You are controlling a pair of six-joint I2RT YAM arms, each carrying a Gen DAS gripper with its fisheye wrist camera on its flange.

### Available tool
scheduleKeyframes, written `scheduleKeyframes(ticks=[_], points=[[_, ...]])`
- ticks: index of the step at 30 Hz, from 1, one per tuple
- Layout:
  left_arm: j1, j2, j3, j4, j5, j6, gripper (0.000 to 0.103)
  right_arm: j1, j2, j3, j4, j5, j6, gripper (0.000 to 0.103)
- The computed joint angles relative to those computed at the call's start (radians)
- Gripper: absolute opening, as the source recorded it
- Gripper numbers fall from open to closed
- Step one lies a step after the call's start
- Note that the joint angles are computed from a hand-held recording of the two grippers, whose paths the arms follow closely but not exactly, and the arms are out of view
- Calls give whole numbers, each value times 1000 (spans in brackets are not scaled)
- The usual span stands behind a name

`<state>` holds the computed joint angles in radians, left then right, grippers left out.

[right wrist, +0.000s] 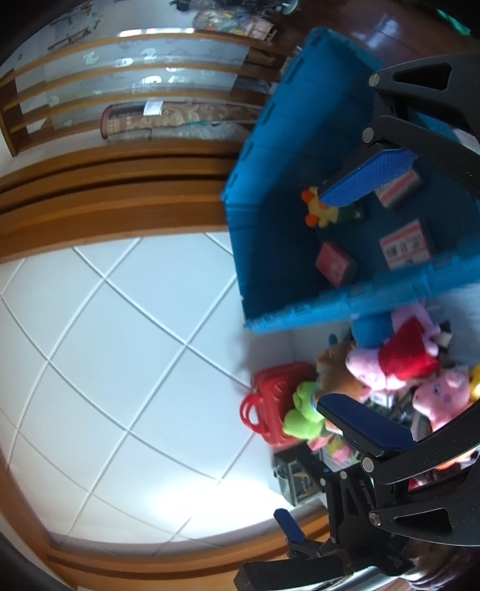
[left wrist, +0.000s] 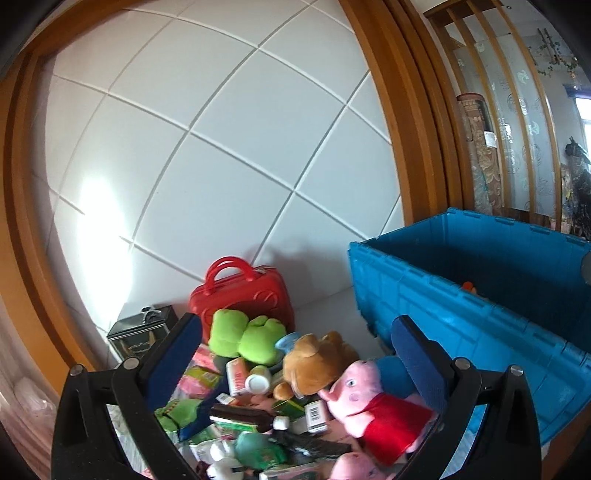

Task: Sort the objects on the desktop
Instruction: 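Move both grippers back to the heap of toys, then grasp maroon star sock with left gripper while right grasps pink pig plush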

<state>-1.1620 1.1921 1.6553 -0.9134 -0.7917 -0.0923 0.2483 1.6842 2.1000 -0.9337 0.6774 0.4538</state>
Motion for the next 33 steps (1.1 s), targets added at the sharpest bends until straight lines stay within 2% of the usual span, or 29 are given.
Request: scheduleKeyframes(ticks=[3,6,9,12,15,22,27,33], points=[[186,-143,-114,-2,118,69,103,73,91,77,-20,48,31,103],[485,-265,-223,14,353,179,103,124,196,170,-54,62,75,103],[851,-352,-333,40,656,320,103,156,294,238,-83,36,129,103],[1151,-390,-422,56,905,438,103,182,364,240,-92,-1,202,103],[1369,-383,-474,47,1109,528,103,196,415,215,-96,-60,283,103],[1691,-375,-615,3,1330,758,103,207,593,366,-176,-172,284,103],[1801,-350,-686,-10,1365,847,103,186,625,310,-116,-288,362,103],[1893,-331,-724,-15,1447,980,103,154,717,288,-38,-492,549,103]])
